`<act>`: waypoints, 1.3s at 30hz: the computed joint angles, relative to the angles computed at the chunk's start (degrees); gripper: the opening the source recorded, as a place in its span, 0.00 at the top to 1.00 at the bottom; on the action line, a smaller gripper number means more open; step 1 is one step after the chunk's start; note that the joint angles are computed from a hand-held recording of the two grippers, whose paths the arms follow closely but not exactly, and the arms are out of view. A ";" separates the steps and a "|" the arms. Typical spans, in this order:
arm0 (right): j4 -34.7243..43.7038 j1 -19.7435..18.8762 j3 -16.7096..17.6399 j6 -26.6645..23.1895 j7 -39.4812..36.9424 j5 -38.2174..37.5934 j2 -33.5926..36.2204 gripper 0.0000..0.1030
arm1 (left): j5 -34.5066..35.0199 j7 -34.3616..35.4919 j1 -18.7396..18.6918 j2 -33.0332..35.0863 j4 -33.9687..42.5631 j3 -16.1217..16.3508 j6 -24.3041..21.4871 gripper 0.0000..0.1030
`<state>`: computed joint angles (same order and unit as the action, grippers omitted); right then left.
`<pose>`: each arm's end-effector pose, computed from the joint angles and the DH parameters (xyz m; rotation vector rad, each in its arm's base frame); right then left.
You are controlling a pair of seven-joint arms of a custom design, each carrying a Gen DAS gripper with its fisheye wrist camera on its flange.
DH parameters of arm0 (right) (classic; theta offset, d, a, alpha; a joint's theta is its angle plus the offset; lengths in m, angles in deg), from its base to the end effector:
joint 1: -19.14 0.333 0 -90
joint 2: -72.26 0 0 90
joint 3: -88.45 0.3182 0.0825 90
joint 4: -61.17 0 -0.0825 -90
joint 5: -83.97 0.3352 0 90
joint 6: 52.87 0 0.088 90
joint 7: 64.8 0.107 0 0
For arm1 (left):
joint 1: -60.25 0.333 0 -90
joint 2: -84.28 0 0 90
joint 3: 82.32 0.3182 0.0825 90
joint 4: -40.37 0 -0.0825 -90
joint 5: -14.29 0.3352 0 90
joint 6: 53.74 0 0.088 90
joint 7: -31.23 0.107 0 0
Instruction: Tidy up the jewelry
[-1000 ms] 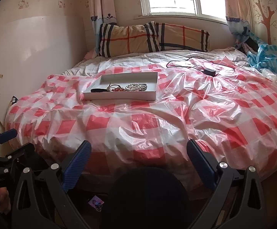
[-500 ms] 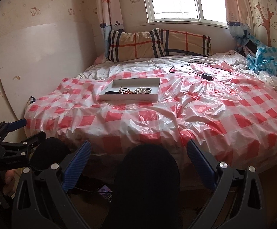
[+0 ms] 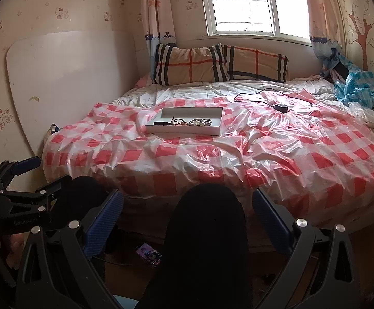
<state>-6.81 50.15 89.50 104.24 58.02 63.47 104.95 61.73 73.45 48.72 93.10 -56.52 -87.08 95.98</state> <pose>0.6081 0.3917 0.5872 -1.7168 1.3547 -0.5825 0.5830 -0.1831 0.6013 -1.5901 1.6022 -0.6776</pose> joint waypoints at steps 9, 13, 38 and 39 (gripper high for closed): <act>-0.97 -0.46 0.64 0.01 -0.15 1.20 -0.39 0.07 | -0.72 0.82 0.03 -0.37 -0.69 -0.40 -0.13 0.07; -0.73 -0.47 0.70 -0.17 -0.40 1.31 -0.24 0.07 | -1.07 1.32 -0.13 -0.10 -0.43 -0.46 -0.29 0.07; 0.04 -0.36 1.04 -1.17 -1.94 2.36 0.39 0.07 | -1.63 1.84 -0.97 0.58 -0.22 -0.23 -1.51 0.07; 0.17 -0.34 1.03 -1.19 -1.93 2.37 0.48 0.07 | -1.51 1.76 -1.05 0.55 -0.27 -0.25 -1.59 0.07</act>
